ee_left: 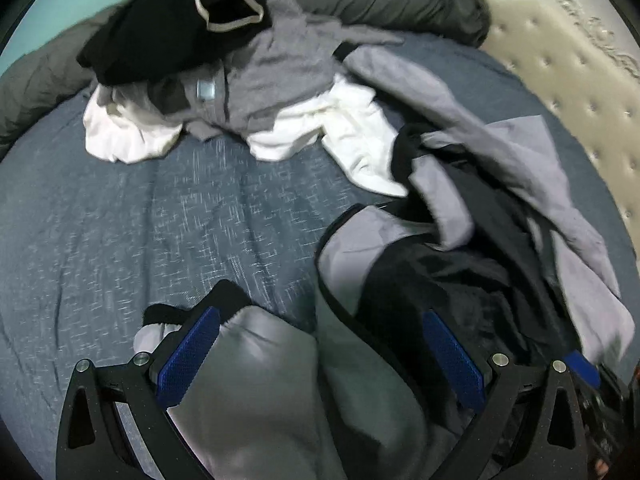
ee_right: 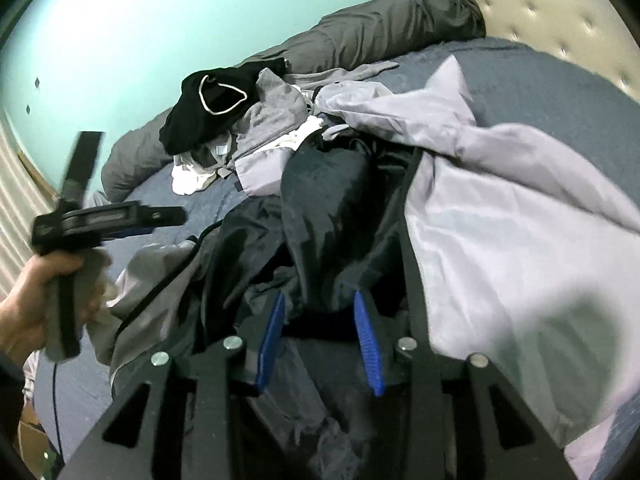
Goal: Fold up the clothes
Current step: 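Grasp the black jacket's zipper edge with the left tool while the right tool holds the jacket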
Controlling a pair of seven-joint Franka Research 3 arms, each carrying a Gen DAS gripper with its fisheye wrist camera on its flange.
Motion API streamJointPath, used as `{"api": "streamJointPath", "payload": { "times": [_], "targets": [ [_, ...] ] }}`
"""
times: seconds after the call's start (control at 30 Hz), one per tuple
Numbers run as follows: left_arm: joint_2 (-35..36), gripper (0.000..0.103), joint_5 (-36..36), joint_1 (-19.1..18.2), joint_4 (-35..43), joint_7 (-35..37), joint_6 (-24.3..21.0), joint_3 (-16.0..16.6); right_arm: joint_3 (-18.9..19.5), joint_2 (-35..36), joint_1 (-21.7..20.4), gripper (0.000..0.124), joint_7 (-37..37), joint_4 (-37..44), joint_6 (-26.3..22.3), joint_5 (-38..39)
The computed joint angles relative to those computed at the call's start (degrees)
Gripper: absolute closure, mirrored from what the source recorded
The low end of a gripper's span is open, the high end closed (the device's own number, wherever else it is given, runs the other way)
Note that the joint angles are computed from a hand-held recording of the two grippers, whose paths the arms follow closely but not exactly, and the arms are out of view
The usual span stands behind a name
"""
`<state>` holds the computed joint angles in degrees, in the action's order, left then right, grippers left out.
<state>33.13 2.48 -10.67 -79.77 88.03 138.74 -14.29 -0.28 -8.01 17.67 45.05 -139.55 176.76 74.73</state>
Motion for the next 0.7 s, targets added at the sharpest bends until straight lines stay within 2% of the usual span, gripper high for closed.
{"api": "streamJointPath", "payload": {
  "times": [0.13, 0.2, 0.27, 0.33, 0.43, 0.5, 0.57, 0.6, 0.7],
  "targets": [
    [5.73, 0.022, 0.29, -0.89, 7.14, -0.39, -4.59, 0.41, -1.06, -0.02, -0.29, 0.088, -7.83, 0.86, -3.14, 9.34],
    [7.41, 0.023, 1.11, -1.55, 9.01, -0.12, -5.43, 0.71, -0.75, 0.08, -1.18, 0.088, -11.35, 1.41, -4.41, 13.25],
    [9.27, 0.025, 1.25, -1.94, 11.28, -0.11, -6.69, 0.77, -0.23, 0.09, -2.14, 0.088, -12.1, 1.48, -5.44, 13.87],
    [11.03, 0.047, 0.54, -1.96, 13.53, -0.34, -8.17, 0.52, 0.09, -0.12, -2.82, 0.088, -13.11, 1.47, -6.23, 15.01],
    [11.95, 0.069, -1.02, -1.5, 14.34, 0.26, -9.31, -0.34, 0.46, -0.28, -3.58, 0.088, -14.05, 1.49, -6.96, 16.14],
    [11.11, 0.081, -1.59, -1.19, 12.77, 1.73, -8.76, -0.9, 0.64, -0.22, -3.92, 0.088, -14.83, 1.66, -7.08, 17.27],
    [9.23, 0.088, -1.78, -0.93, 9.85, 2.65, -6.99, -1.02, 0.88, -0.09, -4.16, 0.088, -15.17, 1.75, -7.18, 17.59],
    [8.0, 0.097, -2.08, -0.58, 7.98, 3.01, -5.58, -1.17, 0.97, 0.0, -4.26, 0.087, -15.24, 1.81, -7.24, 17.56],
    [4.07, 0.1, -3.1, 0.63, 2.18, 4.06, -1.07, -1.7, 1.01, 0.01, -4.52, 0.088, -15.58, 1.9, -7.77, 17.42]
  ]
}}
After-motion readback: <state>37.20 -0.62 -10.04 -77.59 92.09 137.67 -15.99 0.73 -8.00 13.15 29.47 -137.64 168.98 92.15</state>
